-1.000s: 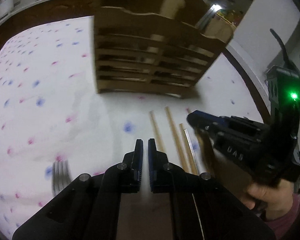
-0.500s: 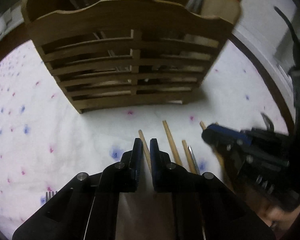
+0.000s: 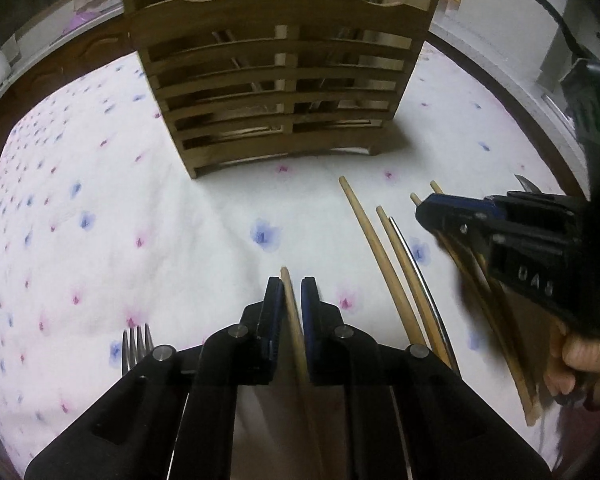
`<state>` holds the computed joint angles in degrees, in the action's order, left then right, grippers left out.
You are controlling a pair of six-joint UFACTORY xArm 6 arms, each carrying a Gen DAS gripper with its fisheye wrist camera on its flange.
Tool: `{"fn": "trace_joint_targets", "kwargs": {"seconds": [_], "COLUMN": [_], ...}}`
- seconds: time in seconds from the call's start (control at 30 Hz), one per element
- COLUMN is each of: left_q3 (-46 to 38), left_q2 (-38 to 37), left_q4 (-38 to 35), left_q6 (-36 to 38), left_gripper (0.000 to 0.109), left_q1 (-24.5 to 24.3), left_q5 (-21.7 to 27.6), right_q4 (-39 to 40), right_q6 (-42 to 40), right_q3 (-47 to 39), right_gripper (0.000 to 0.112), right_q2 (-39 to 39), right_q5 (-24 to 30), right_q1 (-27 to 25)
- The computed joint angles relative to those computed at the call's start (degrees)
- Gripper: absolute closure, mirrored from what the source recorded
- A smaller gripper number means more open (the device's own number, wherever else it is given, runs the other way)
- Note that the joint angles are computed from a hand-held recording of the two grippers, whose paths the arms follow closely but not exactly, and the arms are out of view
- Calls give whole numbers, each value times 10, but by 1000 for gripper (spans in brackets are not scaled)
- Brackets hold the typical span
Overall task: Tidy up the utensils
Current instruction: 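Grasp a wooden chopstick with the left tool while the right tool grasps another, then lift both wooden chopsticks upright and carry them over the wooden holder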
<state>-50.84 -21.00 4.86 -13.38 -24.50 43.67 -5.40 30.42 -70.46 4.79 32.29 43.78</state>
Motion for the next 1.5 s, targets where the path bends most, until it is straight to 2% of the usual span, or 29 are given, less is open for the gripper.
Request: {"fn": "trace_joint_targets", "kwargs": {"seconds": [0.13,0.23,0.33,0.57,0.8,1.07,1.27,1.5], "left_q3": [15,26,50,90,108,123,125,122], "left_q2": [-2,-7,-46,-167,-274,-376,-423,-450], "left_q4": [19,1,-13,-37,-23,17,45,110], "left_q6": [-7,-7,-8,-11,-47,-96,-124,-179], "left_gripper": [103,105,105,105,105,105,105,105], "left_q1": [-3,1,6,8,-5,-23,-35,-59], "left_q5": [-20,-32,-38,-37,-19,10,28,36], "right_q4": [-20,-34,7,3,-80,-203,-273,-314], "right_q6": [1,10,-8,18,93,197,253,286], "right_q3": [-2,0,21,64,87,84,86,92], "right_gripper": [106,107,108,108,108,108,108,108], "right_q2": [1,-1,-19,-89,-160,-208,-239,-260], "right_q5": [4,4,-22,-59,-70,-57,-41,-31], "right_q1": [2,5,6,22,44,78,94,102]}}
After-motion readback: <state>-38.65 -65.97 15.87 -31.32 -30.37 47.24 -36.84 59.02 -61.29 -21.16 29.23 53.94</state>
